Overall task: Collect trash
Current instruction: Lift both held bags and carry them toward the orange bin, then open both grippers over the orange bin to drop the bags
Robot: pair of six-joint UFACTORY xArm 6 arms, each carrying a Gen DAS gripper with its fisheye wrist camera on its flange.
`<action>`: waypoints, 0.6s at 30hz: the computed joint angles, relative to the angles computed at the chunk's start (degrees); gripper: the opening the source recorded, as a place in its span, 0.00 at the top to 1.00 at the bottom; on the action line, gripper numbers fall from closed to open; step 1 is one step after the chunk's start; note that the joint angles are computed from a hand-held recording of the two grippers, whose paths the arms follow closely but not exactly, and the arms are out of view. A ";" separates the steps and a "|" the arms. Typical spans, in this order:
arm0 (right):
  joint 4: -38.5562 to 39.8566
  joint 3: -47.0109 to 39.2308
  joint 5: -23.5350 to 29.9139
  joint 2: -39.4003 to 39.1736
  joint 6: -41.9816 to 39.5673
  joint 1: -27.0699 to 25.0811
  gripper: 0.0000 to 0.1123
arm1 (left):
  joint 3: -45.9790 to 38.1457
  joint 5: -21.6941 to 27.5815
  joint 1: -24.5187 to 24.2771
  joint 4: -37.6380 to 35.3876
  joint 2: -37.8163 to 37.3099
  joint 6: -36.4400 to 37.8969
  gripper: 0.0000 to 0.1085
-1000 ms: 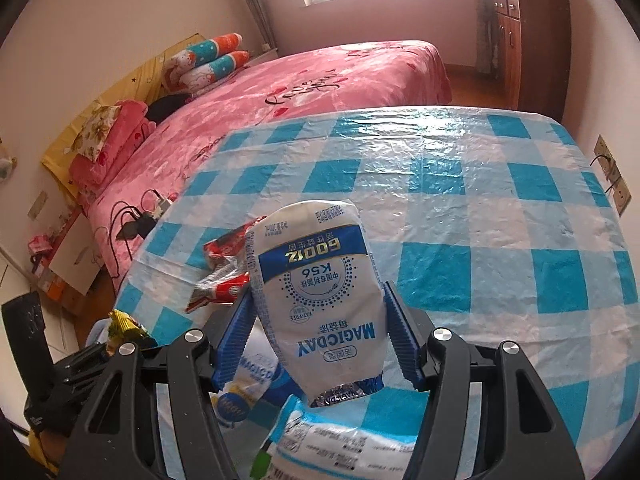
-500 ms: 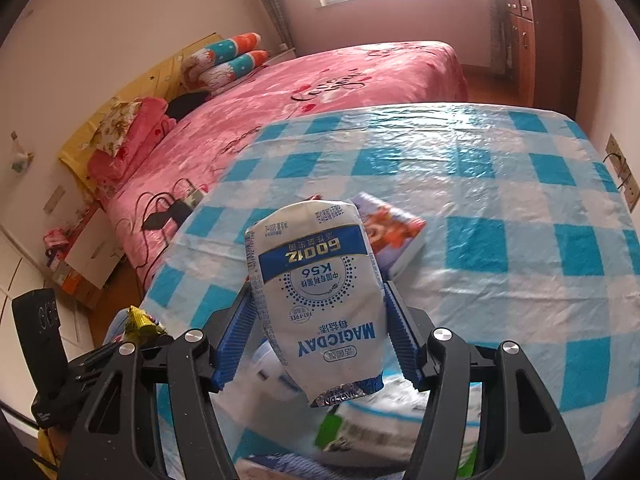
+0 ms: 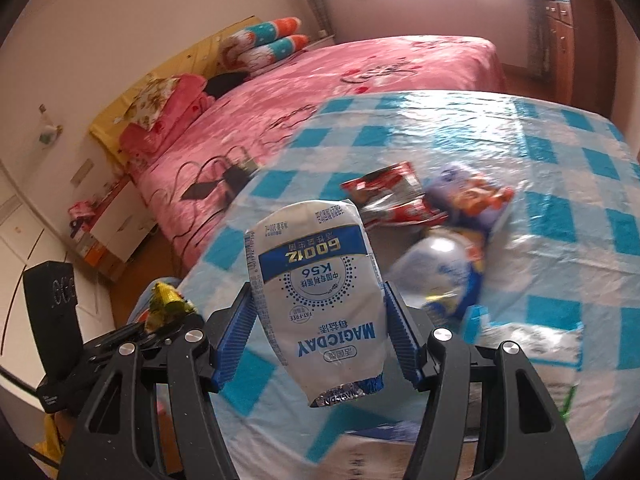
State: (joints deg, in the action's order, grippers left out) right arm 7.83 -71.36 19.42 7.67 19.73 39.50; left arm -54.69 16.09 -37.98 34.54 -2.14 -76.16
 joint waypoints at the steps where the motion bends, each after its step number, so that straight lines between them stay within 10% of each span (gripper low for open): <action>1: 0.00 -0.58 0.28 0.40 -0.13 0.41 0.44 | 0.68 -0.09 0.14 0.28 -0.57 -0.44 0.66; 18: 2.51 -17.08 7.59 12.15 -6.81 9.92 0.44 | 19.55 1.53 4.82 5.86 -18.95 -10.85 0.66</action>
